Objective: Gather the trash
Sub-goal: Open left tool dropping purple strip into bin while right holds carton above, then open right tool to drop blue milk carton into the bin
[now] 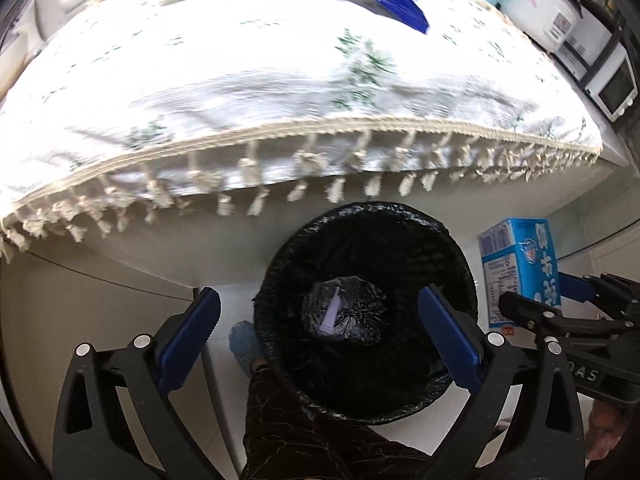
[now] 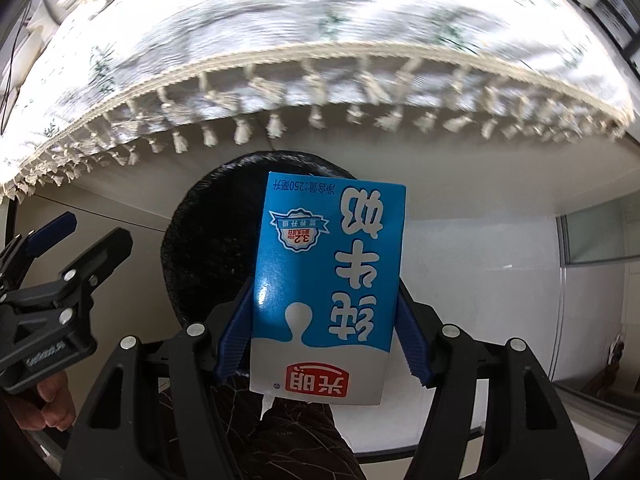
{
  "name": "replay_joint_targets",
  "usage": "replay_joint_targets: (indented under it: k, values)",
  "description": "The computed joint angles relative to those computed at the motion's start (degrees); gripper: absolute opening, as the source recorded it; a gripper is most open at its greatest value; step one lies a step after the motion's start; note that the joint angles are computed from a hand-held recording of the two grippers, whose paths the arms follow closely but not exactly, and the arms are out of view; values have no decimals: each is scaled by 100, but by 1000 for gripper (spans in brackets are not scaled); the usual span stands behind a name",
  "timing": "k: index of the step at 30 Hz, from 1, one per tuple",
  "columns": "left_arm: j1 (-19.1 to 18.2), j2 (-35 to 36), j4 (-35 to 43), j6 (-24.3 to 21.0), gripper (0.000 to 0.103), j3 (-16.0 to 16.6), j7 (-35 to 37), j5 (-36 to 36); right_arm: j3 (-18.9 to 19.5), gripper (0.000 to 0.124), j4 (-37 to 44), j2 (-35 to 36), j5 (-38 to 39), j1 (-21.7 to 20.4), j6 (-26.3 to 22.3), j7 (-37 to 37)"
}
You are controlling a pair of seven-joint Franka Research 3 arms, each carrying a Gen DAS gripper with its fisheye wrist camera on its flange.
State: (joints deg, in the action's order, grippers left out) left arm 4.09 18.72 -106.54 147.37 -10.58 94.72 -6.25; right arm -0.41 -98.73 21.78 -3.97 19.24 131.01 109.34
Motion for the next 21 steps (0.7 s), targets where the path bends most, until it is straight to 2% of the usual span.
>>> replay_joint_targets:
  k: [3,6,21]
  values:
    - [89,-73,-48,-9,97,6,15,-134,33,62,-133,-62,41,-32,107,-165]
    - [177,-136,-84,-6,97,30,66,-259,58,62,77,125,36,17,69,-241]
    - [265,-429,-437,-53,97,330,-242,147,-4,63,804,876,6,316,-47,-239]
